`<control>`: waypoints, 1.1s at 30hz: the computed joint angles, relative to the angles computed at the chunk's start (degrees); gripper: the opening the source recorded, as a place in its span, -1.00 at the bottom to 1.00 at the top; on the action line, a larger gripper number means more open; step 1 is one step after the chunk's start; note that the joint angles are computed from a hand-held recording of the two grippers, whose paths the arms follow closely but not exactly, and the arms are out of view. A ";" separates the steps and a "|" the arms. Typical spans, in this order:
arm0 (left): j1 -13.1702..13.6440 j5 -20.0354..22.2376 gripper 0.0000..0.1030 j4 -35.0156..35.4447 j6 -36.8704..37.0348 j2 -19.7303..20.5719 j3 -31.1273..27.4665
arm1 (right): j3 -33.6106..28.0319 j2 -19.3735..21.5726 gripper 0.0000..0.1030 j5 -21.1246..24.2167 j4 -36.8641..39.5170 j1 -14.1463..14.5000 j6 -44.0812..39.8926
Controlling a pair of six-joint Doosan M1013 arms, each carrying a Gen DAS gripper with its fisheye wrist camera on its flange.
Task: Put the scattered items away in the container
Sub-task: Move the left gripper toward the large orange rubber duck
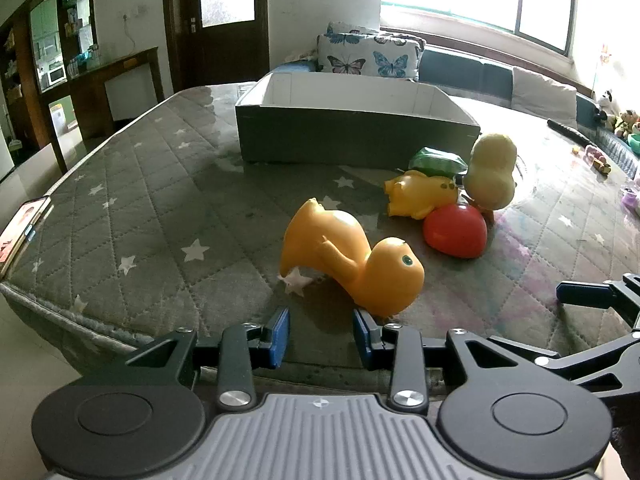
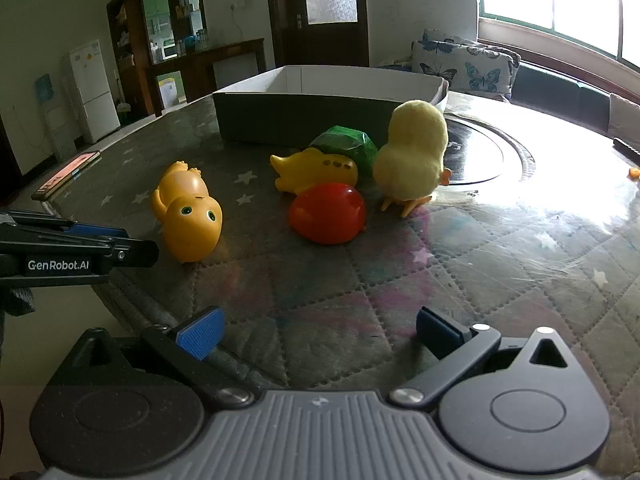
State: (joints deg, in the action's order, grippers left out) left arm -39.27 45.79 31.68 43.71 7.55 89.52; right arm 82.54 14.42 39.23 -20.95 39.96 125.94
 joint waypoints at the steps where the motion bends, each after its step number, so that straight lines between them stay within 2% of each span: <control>1: 0.00 -0.06 -0.28 0.02 0.03 -0.02 0.03 | 0.20 -0.01 1.00 -0.31 0.26 -0.23 -0.44; 8: 0.04 -0.01 -0.28 -0.79 0.91 0.20 -0.29 | 0.10 0.17 1.00 -0.52 0.33 0.66 -0.08; 10: 0.05 -0.10 -0.28 -0.93 1.05 0.28 -0.37 | 0.56 0.40 1.00 -1.86 1.72 -1.21 -2.68; 33: 0.56 -0.32 -0.28 -2.74 1.79 0.58 -0.80 | 0.21 0.89 1.00 -3.20 4.34 -2.15 -6.40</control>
State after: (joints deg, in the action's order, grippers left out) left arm -38.71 45.48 28.94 45.50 8.13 88.72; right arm 82.75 15.32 36.03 -16.61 37.82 119.54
